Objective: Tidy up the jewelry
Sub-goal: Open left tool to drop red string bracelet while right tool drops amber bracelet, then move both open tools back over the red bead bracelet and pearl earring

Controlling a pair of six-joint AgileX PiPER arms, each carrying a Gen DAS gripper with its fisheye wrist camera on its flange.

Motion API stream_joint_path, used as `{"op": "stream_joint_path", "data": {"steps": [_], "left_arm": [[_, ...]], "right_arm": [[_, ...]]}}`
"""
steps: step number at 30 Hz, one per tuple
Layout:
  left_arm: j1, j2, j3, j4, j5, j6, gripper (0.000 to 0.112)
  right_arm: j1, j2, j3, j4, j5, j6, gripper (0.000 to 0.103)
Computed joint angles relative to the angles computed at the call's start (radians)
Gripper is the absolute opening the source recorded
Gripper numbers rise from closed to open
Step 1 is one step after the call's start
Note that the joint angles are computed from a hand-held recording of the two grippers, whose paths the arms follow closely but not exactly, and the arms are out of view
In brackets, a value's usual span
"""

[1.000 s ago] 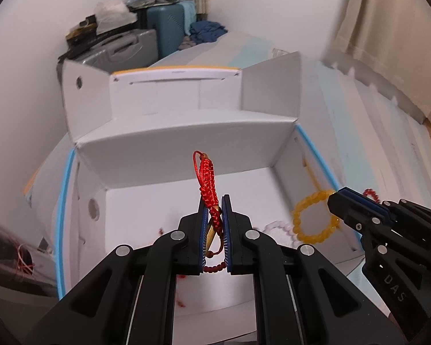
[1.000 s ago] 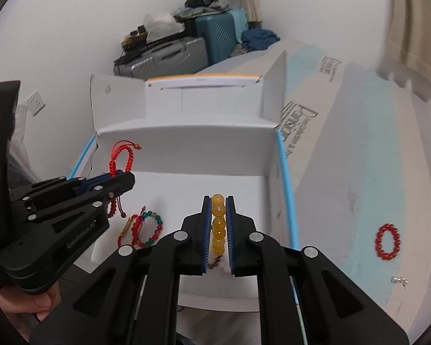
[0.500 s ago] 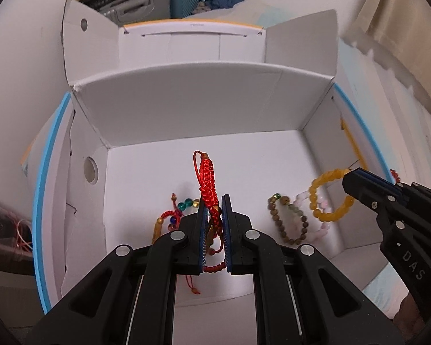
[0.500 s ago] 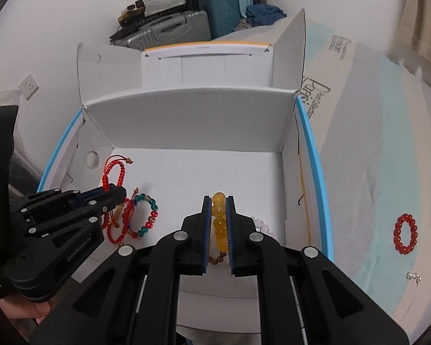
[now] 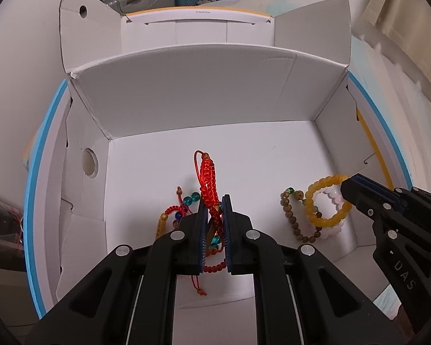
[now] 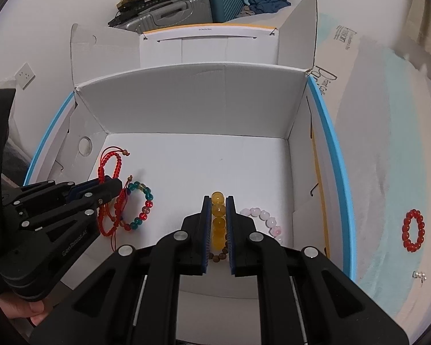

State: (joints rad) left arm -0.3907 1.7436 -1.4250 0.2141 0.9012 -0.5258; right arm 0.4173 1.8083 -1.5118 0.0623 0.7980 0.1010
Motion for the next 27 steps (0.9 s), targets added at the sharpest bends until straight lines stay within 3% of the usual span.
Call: {"op": "stream_joint_path", "data": {"steps": [8,9,10,11,12,14,16,27], "left_arm": [[-0.007,0.003,-0.01,0.039,0.022,-0.037,0.011],[-0.01,0.005,-0.016,0.054,0.032,-0.052,0.013],[-0.012,0.005,-0.019,0.064,0.04,-0.063,0.022],[-0.014,0.005,-0.021,0.074,0.045,-0.074,0.027],[-0.015,0.002,-0.021,0.086,0.049,-0.089,0.035],[-0.014,-0.003,-0.026,0.101,0.056,-0.106,0.039],[-0.011,-0.011,-0.028,0.107,0.056,-0.114,0.049],[-0.027,-0.064,-0.031,0.203,0.057,-0.21,0.085]], "right_arm": [[0.015,0.005,-0.003,-0.04,0.002,0.041,0.012],[0.015,0.004,-0.004,-0.042,0.001,0.044,0.017],[0.014,0.001,-0.003,-0.041,-0.001,0.049,0.026],[0.014,-0.003,0.0,-0.048,-0.006,0.062,0.042],[0.016,-0.011,0.007,-0.063,-0.017,0.078,0.047],[0.017,-0.026,0.014,-0.079,-0.026,0.094,0.049],[0.011,-0.042,0.019,-0.07,-0.034,0.093,0.059],[0.004,-0.105,0.042,-0.121,-0.068,0.143,0.087]]}}
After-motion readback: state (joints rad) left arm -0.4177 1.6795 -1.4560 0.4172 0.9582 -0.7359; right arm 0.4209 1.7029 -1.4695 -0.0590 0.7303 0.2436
